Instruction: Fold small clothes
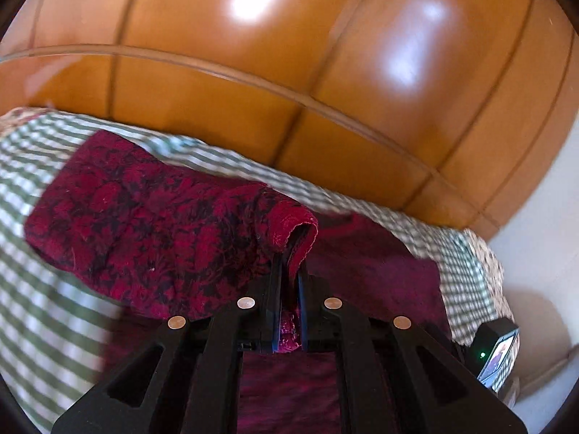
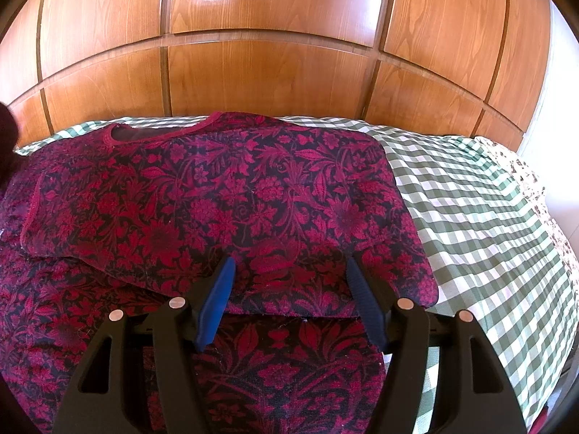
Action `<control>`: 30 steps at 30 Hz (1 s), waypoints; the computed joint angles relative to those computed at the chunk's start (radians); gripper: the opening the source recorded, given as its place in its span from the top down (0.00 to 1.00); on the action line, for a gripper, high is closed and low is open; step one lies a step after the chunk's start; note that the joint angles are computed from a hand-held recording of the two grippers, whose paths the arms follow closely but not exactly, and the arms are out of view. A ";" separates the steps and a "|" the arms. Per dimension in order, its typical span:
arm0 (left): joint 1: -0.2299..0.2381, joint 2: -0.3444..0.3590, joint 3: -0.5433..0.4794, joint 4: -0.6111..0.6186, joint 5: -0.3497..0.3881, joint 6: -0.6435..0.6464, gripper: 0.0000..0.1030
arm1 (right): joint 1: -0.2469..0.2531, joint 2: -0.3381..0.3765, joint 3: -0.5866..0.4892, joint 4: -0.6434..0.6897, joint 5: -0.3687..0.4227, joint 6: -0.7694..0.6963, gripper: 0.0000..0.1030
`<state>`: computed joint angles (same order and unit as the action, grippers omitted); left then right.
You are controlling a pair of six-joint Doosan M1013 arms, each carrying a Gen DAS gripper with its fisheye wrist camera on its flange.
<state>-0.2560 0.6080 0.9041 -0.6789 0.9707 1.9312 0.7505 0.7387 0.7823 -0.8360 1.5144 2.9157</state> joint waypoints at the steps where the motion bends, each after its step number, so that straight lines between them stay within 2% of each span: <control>1: -0.006 -0.003 0.008 -0.006 -0.003 0.010 0.94 | 0.000 0.000 0.000 0.000 0.000 0.000 0.38; 4: -0.033 -0.009 0.030 -0.017 0.011 0.042 0.94 | 0.000 0.000 0.000 -0.001 0.001 -0.001 0.38; 6: -0.047 -0.001 0.032 0.000 0.041 0.051 0.86 | -0.001 0.001 0.001 -0.001 0.001 -0.002 0.38; 7: -0.048 0.008 0.023 -0.003 0.073 0.057 0.74 | -0.001 0.000 0.001 -0.002 0.001 -0.003 0.38; 8: -0.048 0.015 0.018 -0.006 0.111 0.069 0.53 | -0.001 0.000 0.002 -0.002 -0.001 -0.001 0.38; 9: -0.046 0.020 0.018 -0.009 0.148 0.092 0.41 | -0.002 -0.002 0.005 -0.001 -0.004 0.001 0.38; 10: -0.043 0.011 0.040 -0.027 0.138 0.120 0.27 | -0.002 -0.002 0.006 -0.001 -0.005 0.003 0.38; 12: -0.032 -0.023 0.105 -0.065 0.070 0.193 0.24 | -0.002 -0.004 0.008 -0.001 -0.008 0.005 0.38; 14: -0.018 -0.062 0.170 -0.093 -0.023 0.258 0.16 | -0.003 -0.004 0.009 -0.001 -0.008 0.005 0.38; 15: -0.001 -0.094 0.228 -0.142 -0.120 0.306 0.13 | -0.002 -0.004 0.009 -0.002 -0.008 0.005 0.38; 17: 0.011 -0.132 0.298 -0.186 -0.263 0.337 0.10 | 0.000 -0.005 0.011 -0.007 -0.009 0.011 0.38; 18: 0.016 -0.144 0.318 -0.165 -0.322 0.310 0.09 | 0.001 -0.007 0.015 -0.014 -0.012 0.017 0.38; 19: 0.017 -0.154 0.335 -0.092 -0.394 0.234 0.08 | 0.005 -0.011 0.022 -0.027 -0.015 0.026 0.38; 21: 0.011 -0.153 0.350 0.164 -0.500 0.012 0.08 | 0.012 -0.012 0.026 -0.054 -0.016 0.034 0.37; 22: 0.008 -0.147 0.346 0.286 -0.504 -0.100 0.08 | 0.016 -0.014 0.029 -0.073 -0.022 0.034 0.33; 23: 0.012 -0.135 0.336 0.357 -0.480 -0.173 0.08 | 0.020 -0.016 0.028 -0.082 -0.032 0.028 0.28; 24: 0.022 -0.114 0.309 0.374 -0.408 -0.235 0.08 | 0.024 -0.025 0.033 -0.089 -0.066 0.015 0.27; 26: 0.049 -0.093 0.287 0.292 -0.339 -0.246 0.08 | 0.031 -0.042 0.046 -0.101 -0.151 0.007 0.27; 28: 0.058 -0.084 0.279 0.273 -0.326 -0.285 0.09 | 0.034 -0.051 0.047 -0.101 -0.246 -0.007 0.24; 30: 0.058 -0.079 0.273 0.269 -0.314 -0.278 0.08 | 0.020 -0.045 0.020 -0.014 -0.356 -0.057 0.24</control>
<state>-0.1977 0.5286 1.1775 -0.4102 0.6570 1.6531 0.7702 0.6933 0.8023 -0.8500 1.1586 2.8591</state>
